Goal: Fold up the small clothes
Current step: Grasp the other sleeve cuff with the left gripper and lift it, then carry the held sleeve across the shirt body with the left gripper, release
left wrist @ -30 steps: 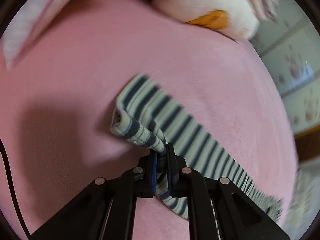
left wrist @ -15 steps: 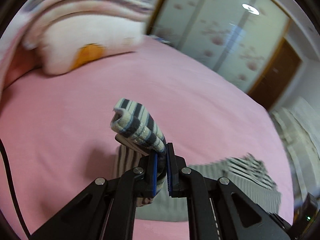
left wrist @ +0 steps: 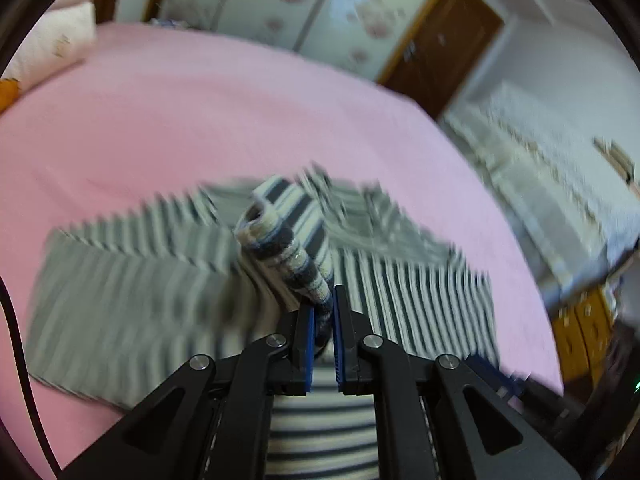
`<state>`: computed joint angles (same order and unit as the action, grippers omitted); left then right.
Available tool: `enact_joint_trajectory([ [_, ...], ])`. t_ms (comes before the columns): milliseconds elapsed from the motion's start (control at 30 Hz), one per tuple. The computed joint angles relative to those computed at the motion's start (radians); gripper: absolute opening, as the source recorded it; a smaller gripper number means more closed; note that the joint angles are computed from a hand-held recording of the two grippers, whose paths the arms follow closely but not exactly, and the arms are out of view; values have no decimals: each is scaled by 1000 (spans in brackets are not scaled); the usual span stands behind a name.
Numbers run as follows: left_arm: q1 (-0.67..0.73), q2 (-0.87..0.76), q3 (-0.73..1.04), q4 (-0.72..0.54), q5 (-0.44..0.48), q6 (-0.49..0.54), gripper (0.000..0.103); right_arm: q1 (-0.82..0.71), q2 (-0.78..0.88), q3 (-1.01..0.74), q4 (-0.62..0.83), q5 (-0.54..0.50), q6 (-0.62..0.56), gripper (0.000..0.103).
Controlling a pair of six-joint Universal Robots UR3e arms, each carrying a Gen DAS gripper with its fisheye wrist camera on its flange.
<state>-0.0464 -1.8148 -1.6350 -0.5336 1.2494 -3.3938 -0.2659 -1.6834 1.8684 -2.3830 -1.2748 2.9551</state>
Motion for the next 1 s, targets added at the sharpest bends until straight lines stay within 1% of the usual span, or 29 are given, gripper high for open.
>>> enact_joint_trajectory([
  [33,-33,-20,-11,4,20,0,6,-39,-16,25,9,13,-26,20],
  [67,-28,-38,-23,8,13,22,6,-61,-24,42,12,18,-40,20],
  [100,-43,-61,-32,12,18,31,8,-86,-30,55,21,26,-56,21],
  [133,-59,-78,-38,7,34,35,12,-104,-36,70,27,34,-68,21],
  [167,-70,-85,-45,2,41,40,14,-121,-38,79,34,43,-78,21],
  [233,-71,-61,-117,42,48,47,15,-151,-40,94,47,65,-99,21],
  [267,-66,-34,-159,67,37,52,18,-152,-36,95,47,68,-99,21],
  [300,-56,-4,-196,80,23,61,24,-155,-29,93,48,74,-100,21],
  [333,-13,68,-265,70,-9,95,28,-154,-22,89,51,80,-100,21],
  [400,30,161,-341,53,-62,134,31,-151,-10,82,54,95,-98,21],
  [433,59,235,-390,31,-85,163,32,-141,-1,72,54,100,-92,21],
  [500,101,333,-450,10,-93,199,33,-122,16,47,60,117,-89,20],
  [567,148,426,-501,-13,-77,226,36,-95,40,11,69,143,-88,20],
  [600,179,485,-537,-27,-52,245,36,-76,54,-10,71,148,-88,20],
  [700,303,648,-629,-97,7,312,39,-1,93,-71,63,133,-95,21],
  [733,355,692,-649,-136,4,339,42,34,115,-104,70,126,-108,22],
  [767,382,706,-654,-152,13,346,44,57,128,-123,76,121,-116,30],
  [800,437,737,-675,-181,10,370,48,79,144,-142,75,114,-120,43],
  [867,527,766,-700,-225,0,396,49,140,171,-158,29,74,-119,53],
  [933,635,797,-731,-281,-36,434,49,198,207,-184,-5,17,-123,54],
  [967,699,814,-742,-321,-68,464,49,237,241,-209,-20,-28,-122,54],
  [1000,734,819,-747,-339,-90,482,50,259,262,-227,-22,-54,-121,54],
])
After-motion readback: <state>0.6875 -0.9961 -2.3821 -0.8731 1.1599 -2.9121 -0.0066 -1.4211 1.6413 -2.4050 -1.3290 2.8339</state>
